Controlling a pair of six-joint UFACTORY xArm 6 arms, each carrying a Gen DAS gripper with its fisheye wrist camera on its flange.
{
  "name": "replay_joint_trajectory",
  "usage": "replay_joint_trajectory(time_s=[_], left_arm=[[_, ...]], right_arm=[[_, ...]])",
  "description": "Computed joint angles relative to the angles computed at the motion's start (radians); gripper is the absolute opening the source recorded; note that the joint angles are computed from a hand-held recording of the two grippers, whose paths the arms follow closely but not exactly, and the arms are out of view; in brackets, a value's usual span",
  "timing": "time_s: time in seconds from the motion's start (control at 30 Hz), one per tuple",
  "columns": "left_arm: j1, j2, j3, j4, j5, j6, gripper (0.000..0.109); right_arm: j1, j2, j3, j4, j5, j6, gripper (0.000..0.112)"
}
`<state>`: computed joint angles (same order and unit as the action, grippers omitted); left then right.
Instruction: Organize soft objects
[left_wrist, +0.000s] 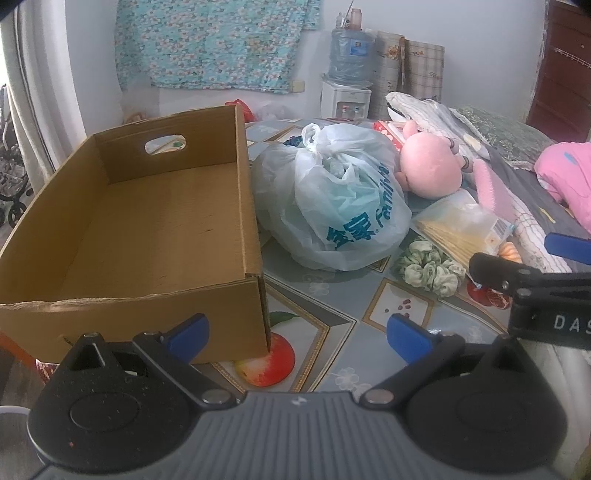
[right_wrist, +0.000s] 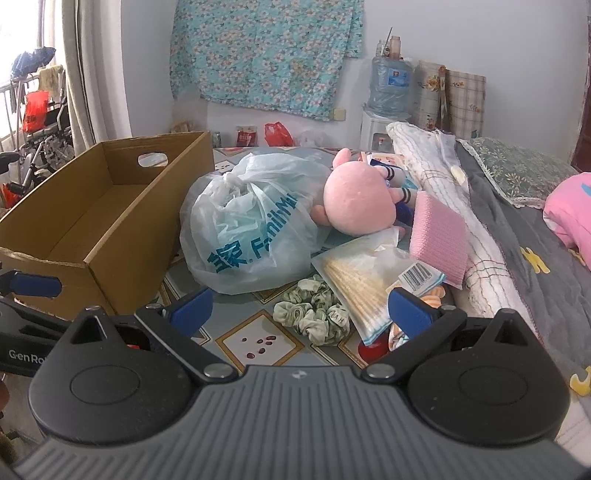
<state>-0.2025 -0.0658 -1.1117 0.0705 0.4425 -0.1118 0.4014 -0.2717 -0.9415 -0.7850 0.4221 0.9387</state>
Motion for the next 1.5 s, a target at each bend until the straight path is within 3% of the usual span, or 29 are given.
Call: replay_joint_trajectory(time_s=[0.63, 1.03, 1.2, 1.33, 1.5], left_arm=[[0.004, 0.007, -0.006, 0.017, 0.011, -0.023, 0.103], [-0.012, 0.009, 0.001, 0.117, 0.019, -0.102, 0.103], [-0.054, 0.011, 0.003, 0.153, 0.014, -0.082, 0.103], [-0.096, 0.01, 0.012, 0.175, -0.019, -0.042, 0.103], [-0.158, 0.057, -0.03, 0.055, -0.037, 0.109, 0.103]], right_arm=[[0.001, 0.015, -0.012, 0.007, 0.0, -0.01, 0.102], [-0.025, 0.001, 0.026, 0.004, -0.017, 0.012, 0.102], [-0.077, -0.063, 0.116, -0.083, -0.048, 0.13, 0.102], [-0.176, -0.146, 0.224, -0.218, -0.133, 0.306, 0.102], [-0.33, -0.203, 0.297, -0.396, -0.244, 0.498, 0.102]])
